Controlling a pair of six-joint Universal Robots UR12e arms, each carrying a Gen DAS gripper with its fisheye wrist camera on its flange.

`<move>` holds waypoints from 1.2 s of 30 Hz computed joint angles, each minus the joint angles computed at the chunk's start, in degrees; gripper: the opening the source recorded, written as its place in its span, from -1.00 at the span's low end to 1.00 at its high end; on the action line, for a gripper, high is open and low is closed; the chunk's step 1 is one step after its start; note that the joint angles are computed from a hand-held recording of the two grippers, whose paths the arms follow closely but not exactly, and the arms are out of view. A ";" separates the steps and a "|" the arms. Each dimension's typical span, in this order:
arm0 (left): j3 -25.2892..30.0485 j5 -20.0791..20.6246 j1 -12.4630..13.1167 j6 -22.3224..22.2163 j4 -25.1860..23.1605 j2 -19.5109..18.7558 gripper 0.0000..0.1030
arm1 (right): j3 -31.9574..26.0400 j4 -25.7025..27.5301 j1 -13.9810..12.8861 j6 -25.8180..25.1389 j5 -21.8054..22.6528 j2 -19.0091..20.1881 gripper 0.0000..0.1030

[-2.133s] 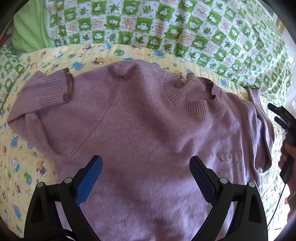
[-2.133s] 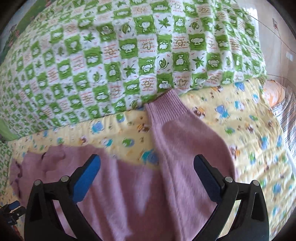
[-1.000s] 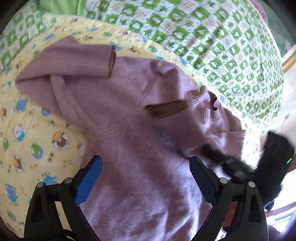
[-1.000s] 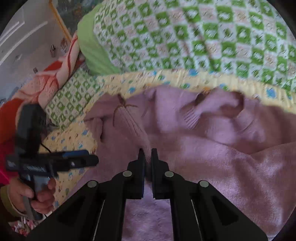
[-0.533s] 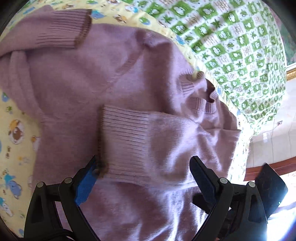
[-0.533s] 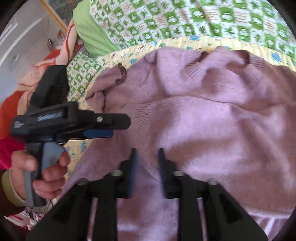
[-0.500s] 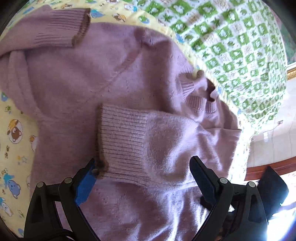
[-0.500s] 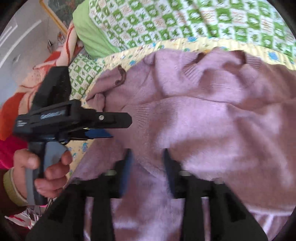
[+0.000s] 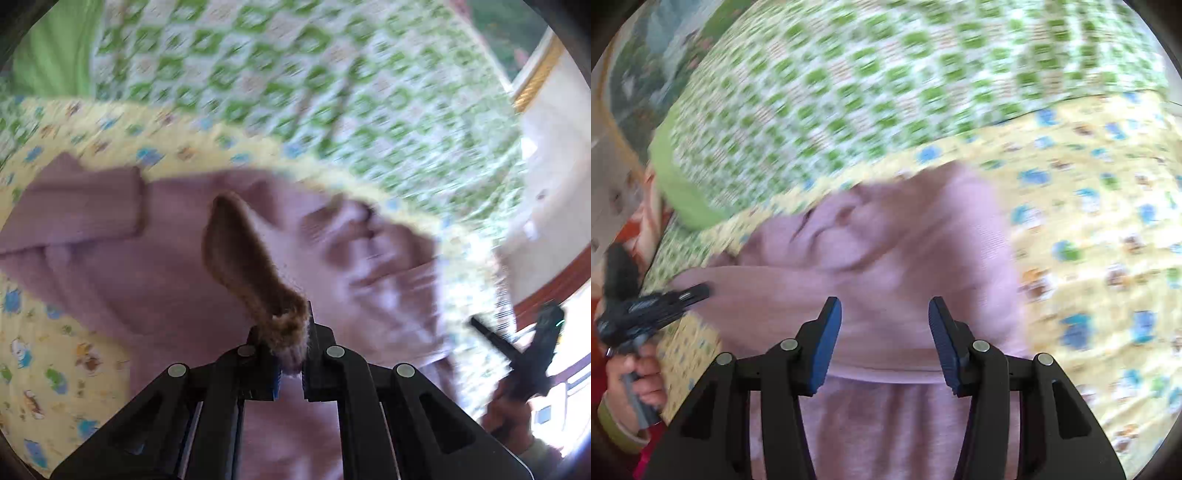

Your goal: Fold small clothes

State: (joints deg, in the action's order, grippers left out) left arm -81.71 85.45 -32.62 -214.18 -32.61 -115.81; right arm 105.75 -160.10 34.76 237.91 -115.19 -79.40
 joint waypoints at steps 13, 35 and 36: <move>-5.42 1.48 1.89 -4.15 1.40 1.35 -0.88 | 2.00 -1.14 -7.15 3.98 8.11 0.42 0.18; 2.28 -1.27 -0.30 1.24 -0.89 -5.28 -0.89 | 5.71 6.46 -13.18 -2.05 8.85 -3.98 -0.84; 1.55 -1.58 -0.05 0.88 -0.65 -5.02 -0.89 | 5.54 7.02 -12.93 -2.49 8.35 -3.57 -0.84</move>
